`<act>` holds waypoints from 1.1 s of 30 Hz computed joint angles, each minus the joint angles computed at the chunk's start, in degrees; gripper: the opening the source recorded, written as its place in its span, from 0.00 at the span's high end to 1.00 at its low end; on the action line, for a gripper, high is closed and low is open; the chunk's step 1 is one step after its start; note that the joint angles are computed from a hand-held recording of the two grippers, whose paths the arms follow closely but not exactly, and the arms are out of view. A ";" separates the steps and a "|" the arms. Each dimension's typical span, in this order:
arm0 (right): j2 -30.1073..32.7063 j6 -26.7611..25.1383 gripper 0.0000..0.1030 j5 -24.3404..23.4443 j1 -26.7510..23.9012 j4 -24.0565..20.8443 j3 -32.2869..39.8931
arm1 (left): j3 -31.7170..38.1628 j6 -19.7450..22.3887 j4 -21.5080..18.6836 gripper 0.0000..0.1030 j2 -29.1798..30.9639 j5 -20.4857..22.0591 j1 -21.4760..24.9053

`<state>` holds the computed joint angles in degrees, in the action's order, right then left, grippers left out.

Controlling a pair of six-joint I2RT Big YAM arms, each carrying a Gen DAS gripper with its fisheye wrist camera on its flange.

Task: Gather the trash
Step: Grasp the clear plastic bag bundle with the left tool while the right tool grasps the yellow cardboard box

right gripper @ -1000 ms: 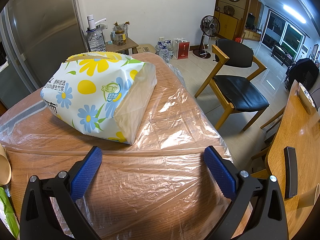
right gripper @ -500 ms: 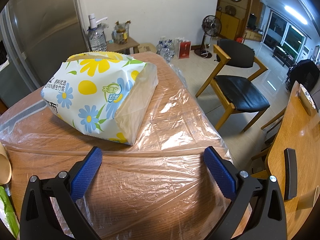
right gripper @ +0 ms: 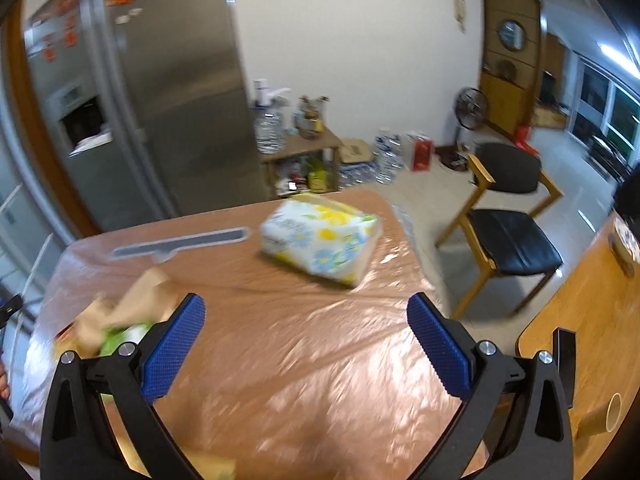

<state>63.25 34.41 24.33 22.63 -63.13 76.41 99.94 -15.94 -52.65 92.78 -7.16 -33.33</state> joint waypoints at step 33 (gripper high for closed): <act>4.55 18.85 0.17 0.43 20.87 -3.33 -7.94 | -7.61 10.85 -3.42 0.25 -1.35 6.47 -12.81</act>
